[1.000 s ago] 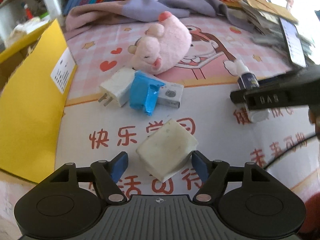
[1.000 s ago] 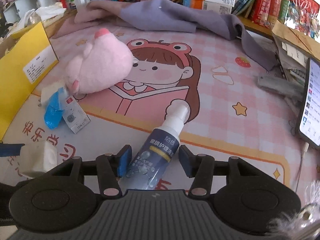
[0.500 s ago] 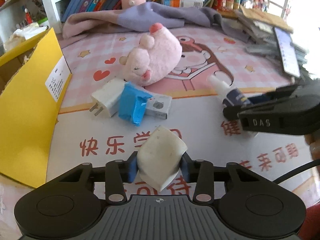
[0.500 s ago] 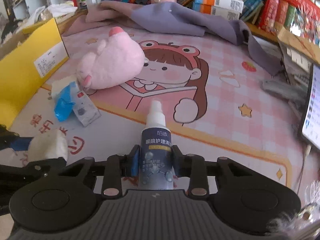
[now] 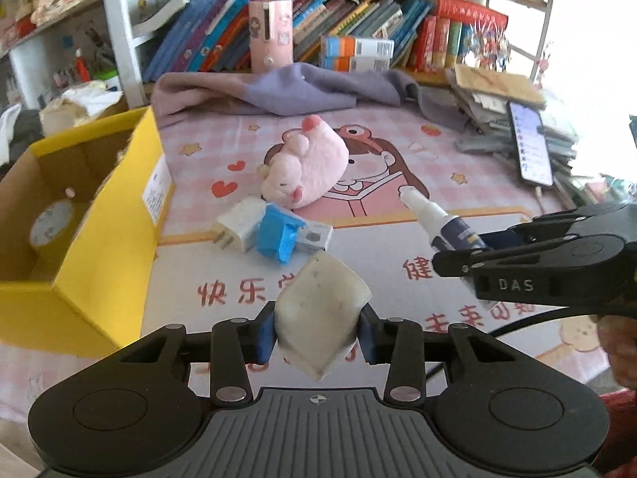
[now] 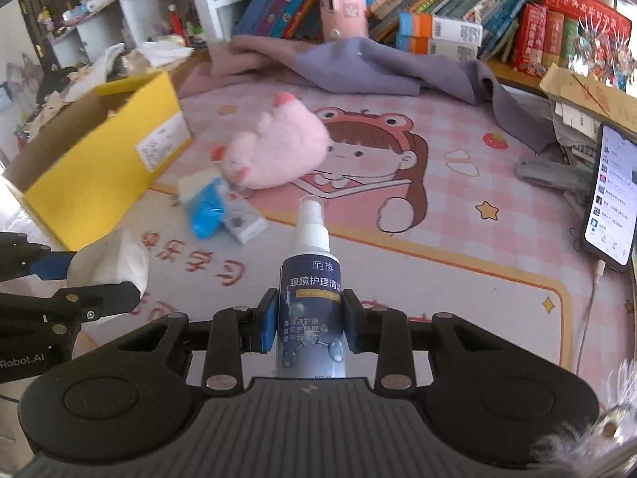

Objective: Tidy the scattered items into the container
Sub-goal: 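Lift the white block and spray bottle toward the yellow box with both tools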

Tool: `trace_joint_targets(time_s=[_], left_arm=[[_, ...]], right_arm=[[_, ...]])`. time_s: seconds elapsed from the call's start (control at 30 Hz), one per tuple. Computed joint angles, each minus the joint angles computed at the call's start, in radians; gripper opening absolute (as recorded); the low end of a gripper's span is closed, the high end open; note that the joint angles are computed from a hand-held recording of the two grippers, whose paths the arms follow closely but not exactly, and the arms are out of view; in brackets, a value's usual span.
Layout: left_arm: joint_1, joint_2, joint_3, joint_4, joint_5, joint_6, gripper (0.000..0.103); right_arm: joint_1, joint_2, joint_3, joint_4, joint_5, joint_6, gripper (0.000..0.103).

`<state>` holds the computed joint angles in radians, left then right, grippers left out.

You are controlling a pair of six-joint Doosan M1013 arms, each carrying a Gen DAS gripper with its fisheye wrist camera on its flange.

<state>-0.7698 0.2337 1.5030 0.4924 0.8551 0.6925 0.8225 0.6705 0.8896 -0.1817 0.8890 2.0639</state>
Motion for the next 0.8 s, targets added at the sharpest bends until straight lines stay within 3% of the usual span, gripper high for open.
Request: trace_joint_targets(time_s=[0.27, 0.53, 0.8], left_arm=[[0.0, -0.099, 0.116, -0.03, -0.081, -0.03, 0.039], [0.037, -0.208, 0.24, -0.067, -0.207, 0.07, 0.038], [0.085, -0.328, 0.357, -0.157, -0.287, 0.228, 0.038]], right_arm=[[0.052, -0.016, 0.002, -0.06, 0.031, 0.054, 0.03], [0.137, 0.001, -0.05, -0.216, 0.13, 0.239, 0.03], [0.226, 0.064, -0.18, -0.278, 0.252, 0.337, 0.03]])
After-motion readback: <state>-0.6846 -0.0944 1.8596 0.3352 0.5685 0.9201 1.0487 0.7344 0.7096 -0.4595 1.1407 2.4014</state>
